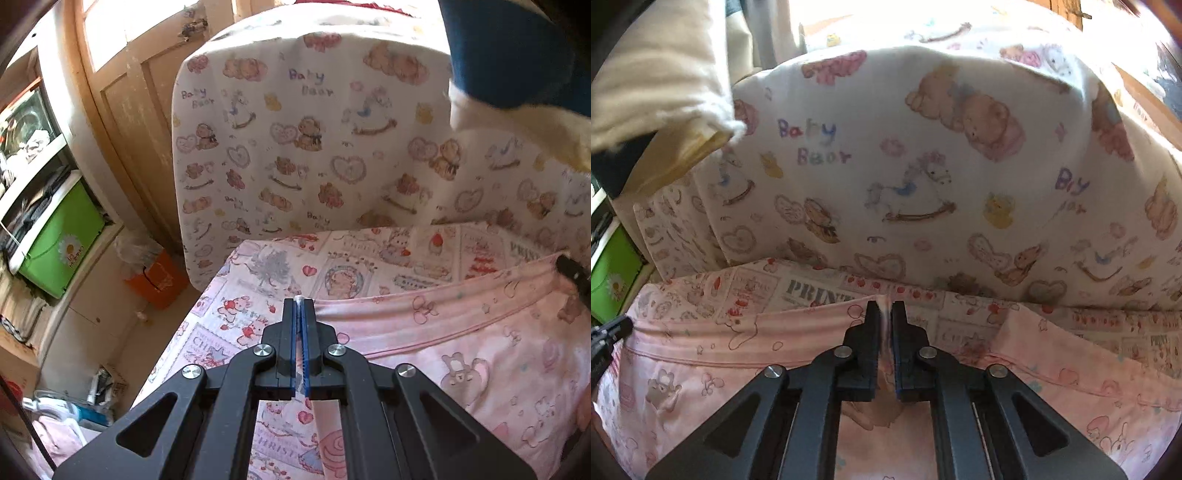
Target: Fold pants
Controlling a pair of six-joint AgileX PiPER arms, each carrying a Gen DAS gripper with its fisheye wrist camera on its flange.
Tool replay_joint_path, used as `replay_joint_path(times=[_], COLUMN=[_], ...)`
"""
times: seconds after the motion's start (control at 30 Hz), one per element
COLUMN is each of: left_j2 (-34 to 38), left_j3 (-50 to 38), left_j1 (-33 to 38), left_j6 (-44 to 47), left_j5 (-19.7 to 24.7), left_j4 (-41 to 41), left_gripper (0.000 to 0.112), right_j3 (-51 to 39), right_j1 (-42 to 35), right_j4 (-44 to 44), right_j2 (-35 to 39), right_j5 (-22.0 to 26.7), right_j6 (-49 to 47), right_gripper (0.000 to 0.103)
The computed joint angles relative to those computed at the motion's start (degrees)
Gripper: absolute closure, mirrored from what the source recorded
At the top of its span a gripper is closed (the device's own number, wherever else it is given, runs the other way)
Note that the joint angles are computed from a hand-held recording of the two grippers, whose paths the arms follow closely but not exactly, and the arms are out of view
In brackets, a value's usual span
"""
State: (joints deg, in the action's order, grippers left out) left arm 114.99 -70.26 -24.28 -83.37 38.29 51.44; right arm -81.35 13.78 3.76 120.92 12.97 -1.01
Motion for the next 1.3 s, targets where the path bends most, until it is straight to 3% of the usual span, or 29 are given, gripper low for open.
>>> replay_joint_path(times=[0.07,0.17,0.23,0.33,0.5,0.57,0.63,0.77,0.83,0.93,1.1,1.2,1.3], left_j2=[0.76,1.17,0.30,-2.88,-9.06,-12.31,-14.09,-16.28,-17.76,-19.40,-19.98,-17.32,-13.13], left_j3=[-0.61,-1.10,-0.10,2.92,8.76,11.38,13.00,13.19,13.98,14.77,15.17,12.90,10.02], left_j1=[-0.17,-1.15,-1.89,-2.24,-7.59,-9.82,-12.68,-18.61,-21.84,-30.19,-44.38,-51.15,-55.93], left_j6=[1.10,-1.38,-4.31,-8.27,-21.00,-25.70,-29.93,-30.64,-30.94,-30.60,-33.19,-33.73,-34.48], left_j5=[0.37,3.34,4.15,1.88,3.15,2.41,5.02,10.11,11.11,16.23,24.74,27.20,27.36], left_j4=[-0.69,2.59,5.62,9.30,23.14,27.65,31.38,30.15,29.29,28.17,27.34,26.17,27.22], left_gripper=[0.110,0.099,0.066,0.065,0.053,0.050,0.039,0.036,0.037,0.036,0.036,0.037,0.041], right_j3=[-0.91,0.83,4.85,10.98,19.08,23.58,28.57,32.58,34.94,36.99,37.87,34.94,27.31], right_j1=[-0.56,-1.39,-1.92,-2.90,-6.94,-10.67,-15.97,-27.60,-33.97,-42.95,-54.61,-60.03,-64.85], right_j4=[4.36,6.10,8.98,23.02,48.84,59.70,67.21,59.31,60.08,62.43,64.29,66.71,66.47], right_j2=[0.25,-1.73,-4.73,-9.71,-19.26,-24.46,-30.42,-34.79,-37.03,-38.55,-37.81,-34.69,-28.34], right_j5=[1.45,1.10,-2.82,-7.73,-5.41,-2.79,0.00,10.58,14.48,21.45,29.75,35.50,45.54], right_j6=[-3.65,-5.68,-9.66,-26.36,-55.00,-66.46,-75.19,-74.88,-78.24,-85.36,-93.87,-97.61,-96.98], right_gripper=[0.093,0.069,0.045,0.041,0.041,0.041,0.038,0.034,0.034,0.034,0.034,0.034,0.034])
